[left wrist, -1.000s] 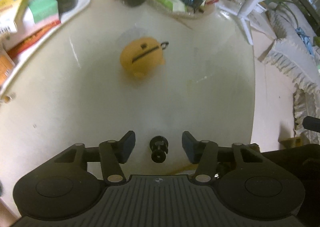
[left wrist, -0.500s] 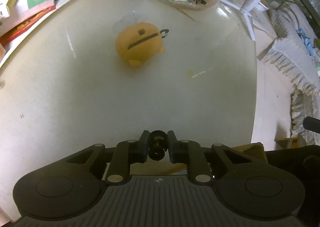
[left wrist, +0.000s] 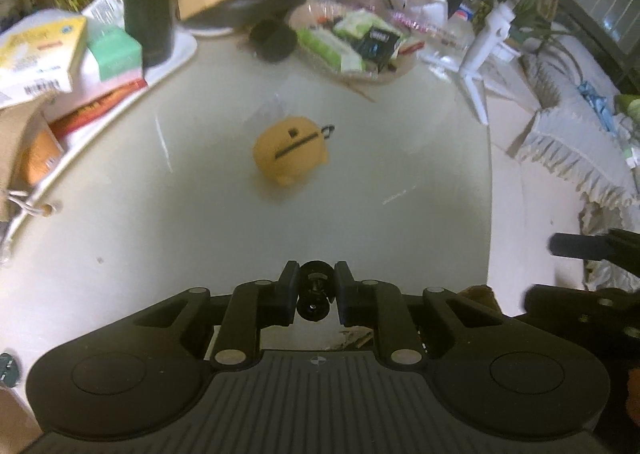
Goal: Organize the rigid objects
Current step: 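Move the right gripper to the yellow pouch while the left gripper holds the knob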
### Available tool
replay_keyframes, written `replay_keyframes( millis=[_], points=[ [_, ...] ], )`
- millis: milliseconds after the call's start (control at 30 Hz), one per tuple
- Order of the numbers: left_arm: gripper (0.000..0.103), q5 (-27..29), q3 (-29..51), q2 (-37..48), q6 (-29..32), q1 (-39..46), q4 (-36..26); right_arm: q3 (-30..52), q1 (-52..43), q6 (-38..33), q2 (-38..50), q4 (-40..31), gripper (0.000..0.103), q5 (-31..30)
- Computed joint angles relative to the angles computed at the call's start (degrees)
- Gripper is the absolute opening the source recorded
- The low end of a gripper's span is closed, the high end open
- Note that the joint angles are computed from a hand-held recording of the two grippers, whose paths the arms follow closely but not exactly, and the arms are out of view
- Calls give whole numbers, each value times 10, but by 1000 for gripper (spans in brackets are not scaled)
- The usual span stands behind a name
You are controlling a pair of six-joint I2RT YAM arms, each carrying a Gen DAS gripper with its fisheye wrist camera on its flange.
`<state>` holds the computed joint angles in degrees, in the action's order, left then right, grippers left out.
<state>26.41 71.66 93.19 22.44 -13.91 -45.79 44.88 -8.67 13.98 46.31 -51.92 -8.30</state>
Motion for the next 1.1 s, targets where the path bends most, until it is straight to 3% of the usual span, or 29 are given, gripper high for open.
replay_keyframes(
  millis=[633,1100],
  points=[
    [19,64,-29,-99,36,67,-4,67,81,-32,147,120,103,48],
    [19,112,-54,-136,79,140,-30,66,89,-107,235,189,103,43]
  ],
)
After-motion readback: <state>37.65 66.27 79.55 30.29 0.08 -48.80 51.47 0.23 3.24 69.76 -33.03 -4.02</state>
